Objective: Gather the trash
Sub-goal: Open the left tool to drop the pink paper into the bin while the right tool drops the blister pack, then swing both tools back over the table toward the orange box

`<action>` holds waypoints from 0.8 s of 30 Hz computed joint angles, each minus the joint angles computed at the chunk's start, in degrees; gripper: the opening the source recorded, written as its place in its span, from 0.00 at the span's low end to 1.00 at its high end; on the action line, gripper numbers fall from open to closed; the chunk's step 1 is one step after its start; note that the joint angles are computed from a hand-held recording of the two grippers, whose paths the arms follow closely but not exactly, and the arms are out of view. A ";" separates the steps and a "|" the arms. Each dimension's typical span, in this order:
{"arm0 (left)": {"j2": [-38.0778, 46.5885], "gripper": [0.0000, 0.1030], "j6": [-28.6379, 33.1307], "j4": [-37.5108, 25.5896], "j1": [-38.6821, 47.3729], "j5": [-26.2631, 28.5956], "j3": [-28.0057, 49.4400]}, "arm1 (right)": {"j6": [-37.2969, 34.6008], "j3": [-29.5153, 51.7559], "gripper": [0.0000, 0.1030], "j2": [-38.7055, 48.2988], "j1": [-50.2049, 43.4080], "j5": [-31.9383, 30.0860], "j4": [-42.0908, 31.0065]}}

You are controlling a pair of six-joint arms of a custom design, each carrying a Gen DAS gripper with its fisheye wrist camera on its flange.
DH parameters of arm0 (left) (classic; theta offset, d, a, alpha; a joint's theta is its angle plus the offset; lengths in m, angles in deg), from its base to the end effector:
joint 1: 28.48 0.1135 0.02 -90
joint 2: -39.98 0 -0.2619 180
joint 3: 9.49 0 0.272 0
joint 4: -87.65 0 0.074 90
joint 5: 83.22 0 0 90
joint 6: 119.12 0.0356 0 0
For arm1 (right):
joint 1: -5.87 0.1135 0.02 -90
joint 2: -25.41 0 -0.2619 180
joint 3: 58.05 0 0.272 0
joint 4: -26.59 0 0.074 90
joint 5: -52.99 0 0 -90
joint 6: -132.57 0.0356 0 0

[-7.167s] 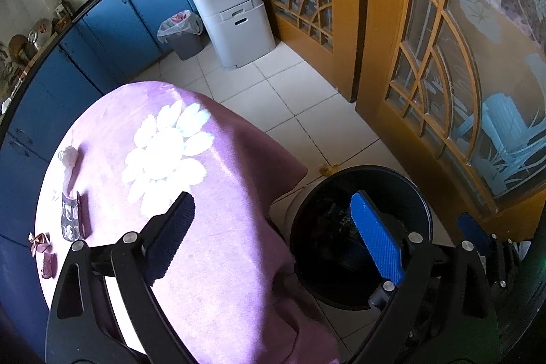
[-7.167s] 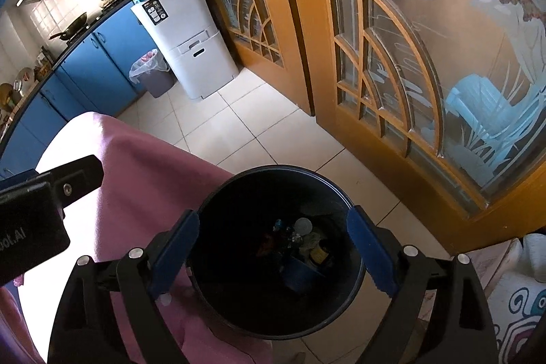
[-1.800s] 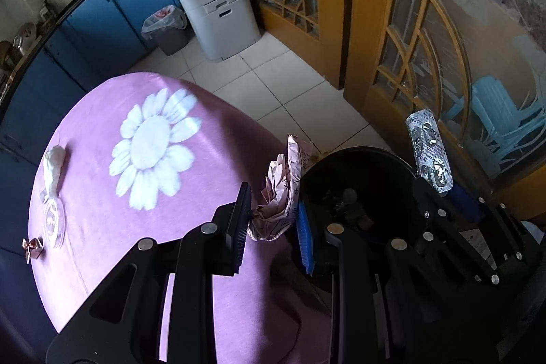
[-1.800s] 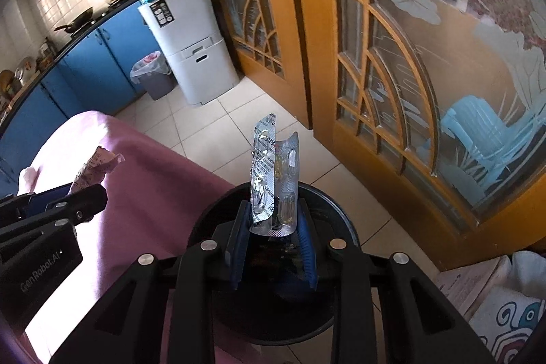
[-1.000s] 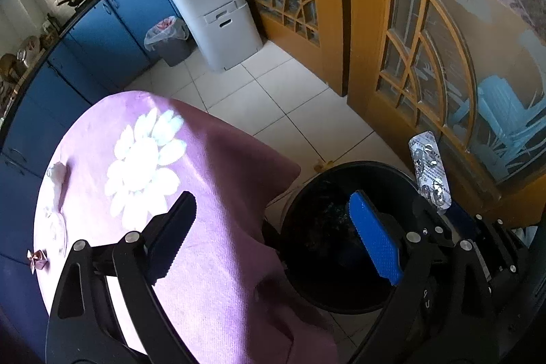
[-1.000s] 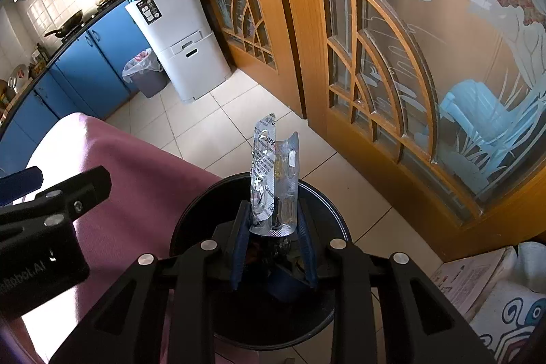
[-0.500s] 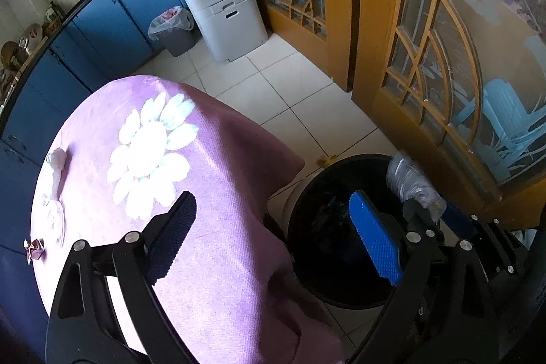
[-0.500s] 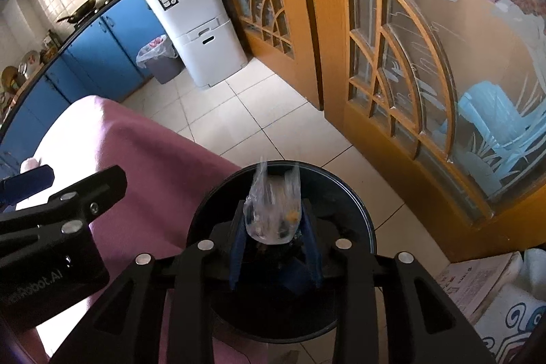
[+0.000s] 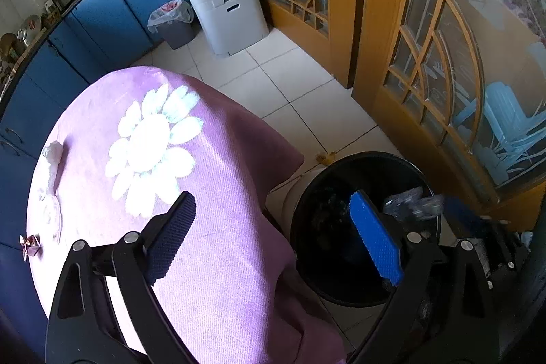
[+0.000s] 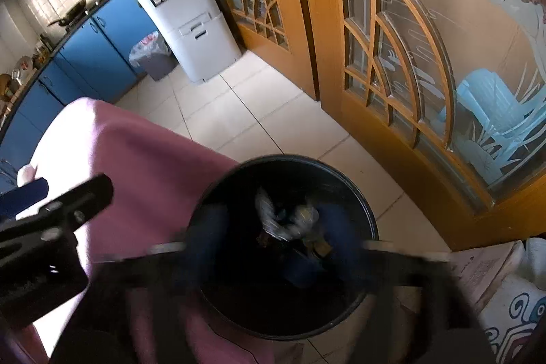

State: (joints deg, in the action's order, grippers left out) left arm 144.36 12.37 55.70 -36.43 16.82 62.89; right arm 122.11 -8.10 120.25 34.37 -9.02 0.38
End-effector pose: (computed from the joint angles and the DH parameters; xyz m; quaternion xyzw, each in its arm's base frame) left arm 0.3593 -0.0564 0.1251 0.4238 0.8734 -0.0168 0.2396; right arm 0.2443 0.1136 0.0828 0.4482 0.8467 -0.0112 0.2866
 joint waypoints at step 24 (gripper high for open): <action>2.49 0.89 0.70 -4.11 5.12 2.97 5.67 | 0.97 8.42 0.82 3.06 1.36 2.99 -9.13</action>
State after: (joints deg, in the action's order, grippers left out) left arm 146.85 13.06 51.59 -31.31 19.79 68.56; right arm 123.08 0.33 123.31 35.73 -6.03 -8.74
